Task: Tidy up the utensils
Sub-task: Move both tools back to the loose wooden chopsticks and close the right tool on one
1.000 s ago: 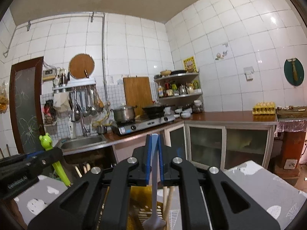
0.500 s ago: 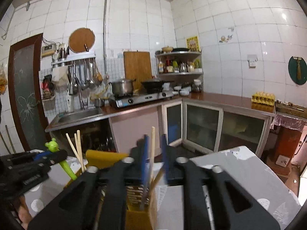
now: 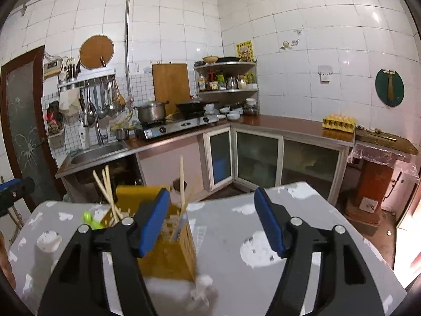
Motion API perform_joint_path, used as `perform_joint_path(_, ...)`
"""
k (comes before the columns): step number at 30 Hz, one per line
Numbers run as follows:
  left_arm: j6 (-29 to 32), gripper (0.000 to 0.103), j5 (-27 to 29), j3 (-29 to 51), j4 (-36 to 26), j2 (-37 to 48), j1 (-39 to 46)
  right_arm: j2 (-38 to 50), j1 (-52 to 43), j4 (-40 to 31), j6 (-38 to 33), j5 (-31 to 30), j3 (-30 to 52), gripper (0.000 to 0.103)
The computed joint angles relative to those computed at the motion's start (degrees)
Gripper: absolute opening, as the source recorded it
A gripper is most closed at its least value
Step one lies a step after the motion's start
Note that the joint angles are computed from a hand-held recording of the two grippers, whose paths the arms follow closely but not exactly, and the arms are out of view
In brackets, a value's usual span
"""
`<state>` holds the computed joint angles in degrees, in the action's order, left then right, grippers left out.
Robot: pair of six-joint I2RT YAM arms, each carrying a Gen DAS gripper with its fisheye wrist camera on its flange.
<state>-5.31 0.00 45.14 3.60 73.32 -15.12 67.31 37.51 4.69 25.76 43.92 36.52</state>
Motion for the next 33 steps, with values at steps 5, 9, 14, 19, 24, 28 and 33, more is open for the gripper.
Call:
perform_joint_path(5, -0.2, 0.098, 2.4, -5.1, 1.9, 1.1, 4.5, 2.6, 5.5, -1.5, 4.8, 3.3, -2.5, 0.07)
perform_joint_path(9, 0.9, 0.098, 2.7, -9.2, 5.5, 4.3, 6.7, 8.2, 7.9, -0.6, 9.4, 2.9, -3.4, 0.07)
perform_joint_path(14, 3.7, 0.098, 1.5, -11.8, 9.9, 10.7, 8.2, 18.5, 9.1, 1.5, 14.8, 0.3, -2.1, 0.07)
perform_joint_path(19, 5.2, 0.098, 2.9, -10.9, 11.6, 18.4, 10.8, 26.8, 10.1, 1.7, 16.6, -2.7, 1.9, 0.071)
perform_joint_path(24, 6.1, 0.098, 1.6, -10.8, 13.9, 21.8, 11.5, 33.7, 9.3, 1.1, 18.8, -6.9, 6.7, 0.08)
perform_joint_path(28, 6.3, 0.098, 1.1, -11.5, 15.7, 22.8, 11.5, 37.7, 9.0, -3.3, 20.5, -7.3, 11.6, 0.08)
perform_joint_path(33, 7.5, 0.098, -0.3, -11.8, 17.0, 24.1, 10.3, 41.9, 8.6, -8.2, 21.5, -9.0, 17.2, 0.079)
